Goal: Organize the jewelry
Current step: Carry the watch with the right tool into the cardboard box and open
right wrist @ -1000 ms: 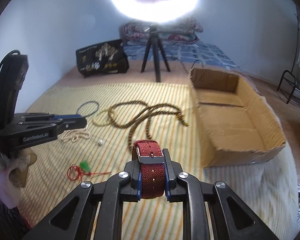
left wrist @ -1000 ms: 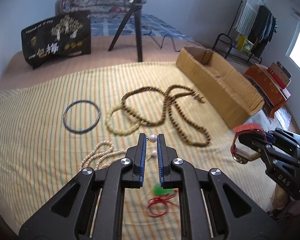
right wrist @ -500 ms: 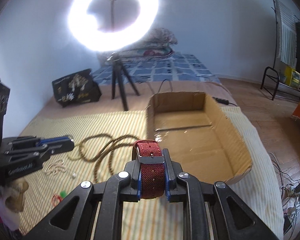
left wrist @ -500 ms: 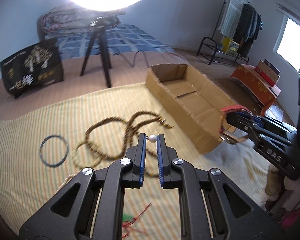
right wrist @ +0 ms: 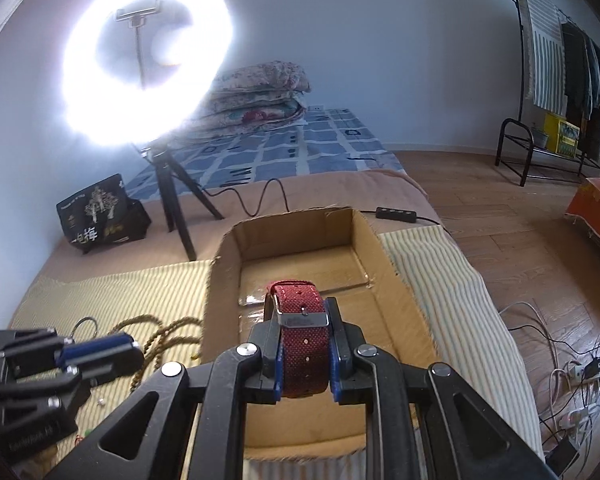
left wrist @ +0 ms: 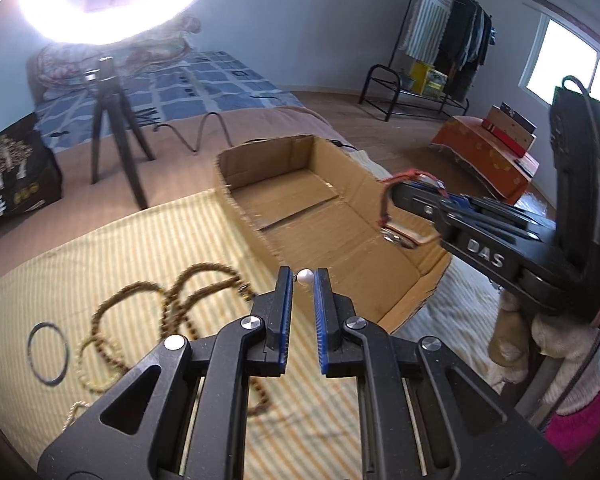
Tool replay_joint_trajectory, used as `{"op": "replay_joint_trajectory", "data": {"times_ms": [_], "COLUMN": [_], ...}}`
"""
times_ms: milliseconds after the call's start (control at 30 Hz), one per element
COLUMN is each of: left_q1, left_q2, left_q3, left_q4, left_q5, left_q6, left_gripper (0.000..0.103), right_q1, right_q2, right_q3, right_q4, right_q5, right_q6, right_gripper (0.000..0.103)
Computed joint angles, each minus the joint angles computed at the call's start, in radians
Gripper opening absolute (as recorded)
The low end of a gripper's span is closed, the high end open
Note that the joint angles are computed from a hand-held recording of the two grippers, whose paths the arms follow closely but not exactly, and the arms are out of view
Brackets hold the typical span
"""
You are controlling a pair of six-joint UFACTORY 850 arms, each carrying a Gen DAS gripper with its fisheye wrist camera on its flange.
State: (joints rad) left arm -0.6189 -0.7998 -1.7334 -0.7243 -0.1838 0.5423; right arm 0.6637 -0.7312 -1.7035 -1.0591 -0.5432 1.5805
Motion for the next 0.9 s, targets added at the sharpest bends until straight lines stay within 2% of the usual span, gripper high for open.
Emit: {"op": "replay_joint_trajectory", "data": {"times_ms": [167, 267, 500, 600, 667, 700, 733, 767, 833, 900], "left_q1": [-0.017, -0.028, -0.043, -0.040, -0.037, -0.034, -0.034, -0.033, -0.033, -0.033], "left_q2": [-0.054, -0.078, -0.110, -0.121, -0.127, -0.131, -0.131, -0.132, -0.126, -0.123], "left_q3": [-0.081, -0.115, -0.153, -0.164, -0.173, -0.181, -0.181, -0.180, -0.168, -0.162], "left_q4": [0.024, 0.055, 0.148, 0.126, 0.108, 0.106, 0.105, 0.114, 0.099, 0.105], "left_q5": [-0.042, -0.060, -0.082, -0.090, -0.106, -0.118, -0.120, -0.118, -0.103, -0.094], "left_q6": [-0.026, -0.061, -0.146, -0.127, -0.110, -0.107, -0.105, -0.111, -0.102, -0.113], "left_gripper": [0.009, 0.009, 0.009, 0.009, 0.009, 0.010, 0.015, 0.031, 0.053, 0.055], "right_q1": [-0.019, -0.033, -0.049, -0.051, -0.053, -0.052, -0.051, -0.050, -0.045, -0.041], "right_q2": [-0.026, -0.030, -0.051, -0.051, -0.051, -0.049, -0.049, -0.047, -0.044, -0.037], "right_q3": [-0.028, -0.030, -0.047, -0.044, -0.044, -0.042, -0.042, -0.038, -0.037, -0.030], "right_q4": [0.034, 0.056, 0.110, 0.108, 0.112, 0.103, 0.097, 0.085, 0.058, 0.025], "right_q5": [-0.021, -0.007, 0.001, 0.002, 0.005, 0.004, 0.002, 0.003, -0.012, -0.023], "right_q6": [-0.042, -0.053, -0.103, -0.097, -0.096, -0.087, -0.082, -0.074, -0.051, -0.010], "right_gripper": [0.015, 0.015, 0.015, 0.017, 0.029, 0.031, 0.038, 0.048, 0.061, 0.065]}}
